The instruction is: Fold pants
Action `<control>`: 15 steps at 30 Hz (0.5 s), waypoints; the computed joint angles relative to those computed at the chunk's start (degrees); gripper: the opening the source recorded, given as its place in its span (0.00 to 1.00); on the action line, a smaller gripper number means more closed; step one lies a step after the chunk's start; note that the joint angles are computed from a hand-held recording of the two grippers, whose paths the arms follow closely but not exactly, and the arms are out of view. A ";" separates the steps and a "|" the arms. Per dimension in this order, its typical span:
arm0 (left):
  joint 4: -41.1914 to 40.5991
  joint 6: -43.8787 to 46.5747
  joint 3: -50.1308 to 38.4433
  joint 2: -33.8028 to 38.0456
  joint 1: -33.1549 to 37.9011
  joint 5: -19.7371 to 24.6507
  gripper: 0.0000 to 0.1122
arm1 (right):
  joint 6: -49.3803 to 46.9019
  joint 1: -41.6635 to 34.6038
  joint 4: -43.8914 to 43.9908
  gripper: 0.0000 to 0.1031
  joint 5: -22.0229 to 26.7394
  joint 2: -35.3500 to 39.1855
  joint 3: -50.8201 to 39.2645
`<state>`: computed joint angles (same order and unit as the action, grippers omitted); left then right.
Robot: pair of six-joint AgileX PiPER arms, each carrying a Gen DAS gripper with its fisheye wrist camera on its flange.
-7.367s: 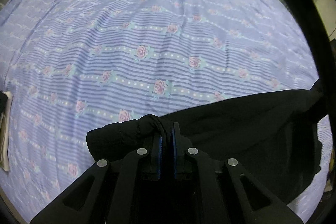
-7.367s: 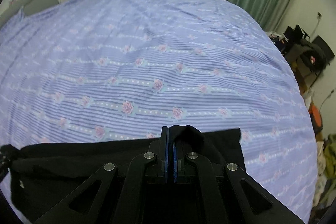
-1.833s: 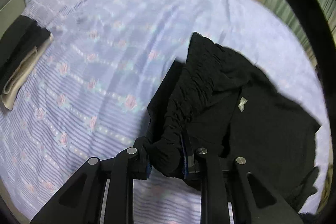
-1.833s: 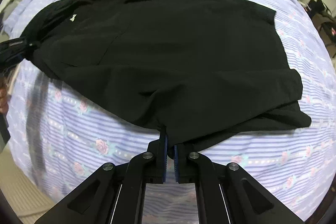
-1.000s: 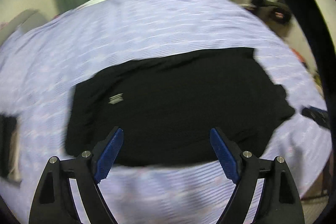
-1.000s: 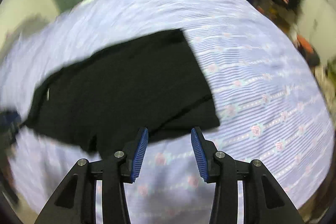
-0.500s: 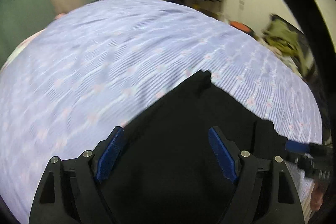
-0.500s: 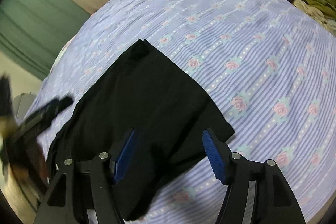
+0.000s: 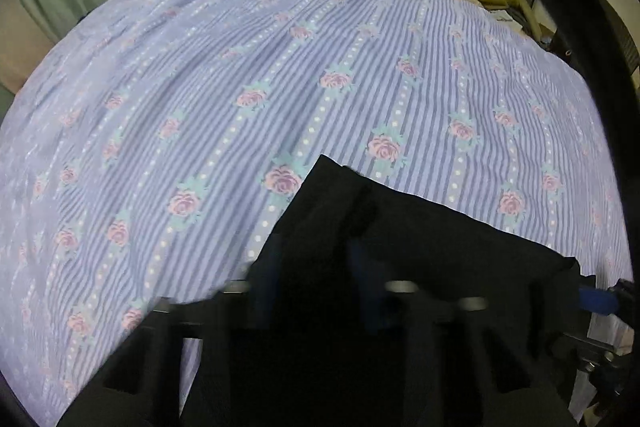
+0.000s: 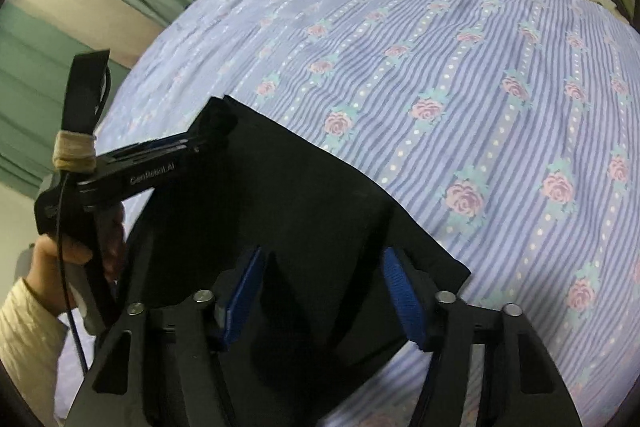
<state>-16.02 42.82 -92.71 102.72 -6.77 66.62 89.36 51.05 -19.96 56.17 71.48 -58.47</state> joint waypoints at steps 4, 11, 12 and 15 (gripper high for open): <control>-2.38 -1.30 0.42 -0.88 1.50 -1.02 0.06 | 2.10 1.98 -1.77 0.15 3.35 -1.44 1.68; -2.48 -4.15 0.51 -0.57 1.78 -4.41 0.05 | 6.15 7.87 -3.69 0.09 13.50 -5.14 4.60; -1.77 -4.35 0.92 -0.52 1.18 -4.86 0.05 | 5.26 7.56 -3.32 0.09 13.56 -5.22 4.97; -1.68 -4.53 2.19 -1.04 0.02 -5.34 0.06 | 5.60 8.06 -4.73 0.14 13.66 -7.50 4.86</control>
